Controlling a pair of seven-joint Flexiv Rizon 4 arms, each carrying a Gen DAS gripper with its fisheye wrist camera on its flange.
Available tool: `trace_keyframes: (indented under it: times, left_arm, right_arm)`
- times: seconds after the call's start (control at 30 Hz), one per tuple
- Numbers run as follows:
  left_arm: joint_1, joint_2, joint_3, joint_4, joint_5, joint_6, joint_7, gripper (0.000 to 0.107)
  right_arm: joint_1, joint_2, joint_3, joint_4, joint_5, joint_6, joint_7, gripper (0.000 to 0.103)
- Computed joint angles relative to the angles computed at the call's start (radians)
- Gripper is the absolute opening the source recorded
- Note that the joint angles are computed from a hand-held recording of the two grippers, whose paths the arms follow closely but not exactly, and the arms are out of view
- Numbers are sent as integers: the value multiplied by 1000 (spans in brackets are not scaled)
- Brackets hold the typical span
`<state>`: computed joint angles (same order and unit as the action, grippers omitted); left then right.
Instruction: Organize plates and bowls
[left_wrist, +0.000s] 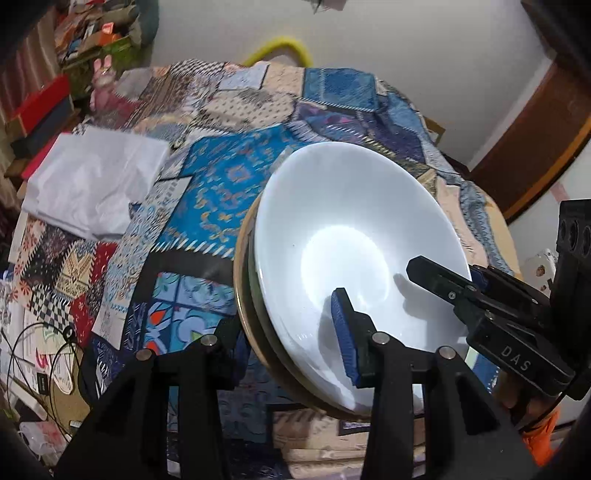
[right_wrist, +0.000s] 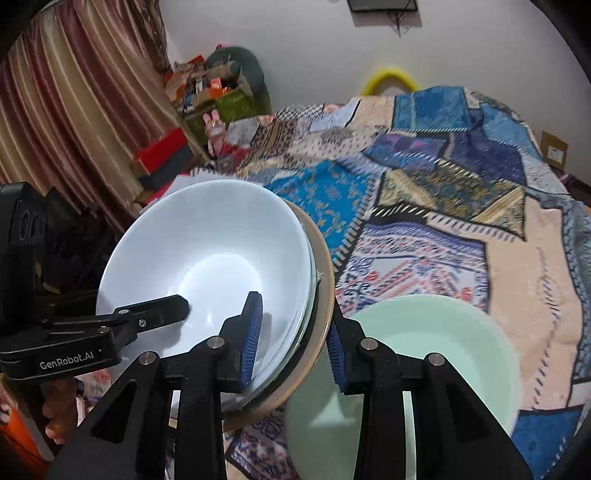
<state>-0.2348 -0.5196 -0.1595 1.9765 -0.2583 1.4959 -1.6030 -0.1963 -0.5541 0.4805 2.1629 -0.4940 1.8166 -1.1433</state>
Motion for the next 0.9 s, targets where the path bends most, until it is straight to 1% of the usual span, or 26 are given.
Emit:
trace_keyframes:
  times: [0.17, 0.27, 0.37, 0.53, 0.8, 0.9]
  left_arm:
    - [-37, 7, 5, -22, 14, -5, -10, 41]
    - [-60, 6, 7, -40, 22, -13, -15, 41]
    - [-88, -2, 16, -67, 33, -26, -25, 41]
    - [-113, -23, 6, -109, 43, -46, -22, 41]
    - [-145, -73, -4, -173, 49, -89, -17, 41]
    - [-150, -87, -4, -186, 50, -103, -14, 41]
  right_arm:
    - [-27, 37, -14, 35, -3, 39, 12, 30]
    - [-35, 62, -37, 63, -13, 66, 30, 30]
    - [-28, 85, -77, 93, -21, 98, 52, 30]
    - [-23, 114, -143, 134, -48, 142, 90, 30]
    - [-24, 125, -218, 177, -95, 177, 137, 30]
    - [-37, 116, -227, 184, -117, 182, 153, 30]
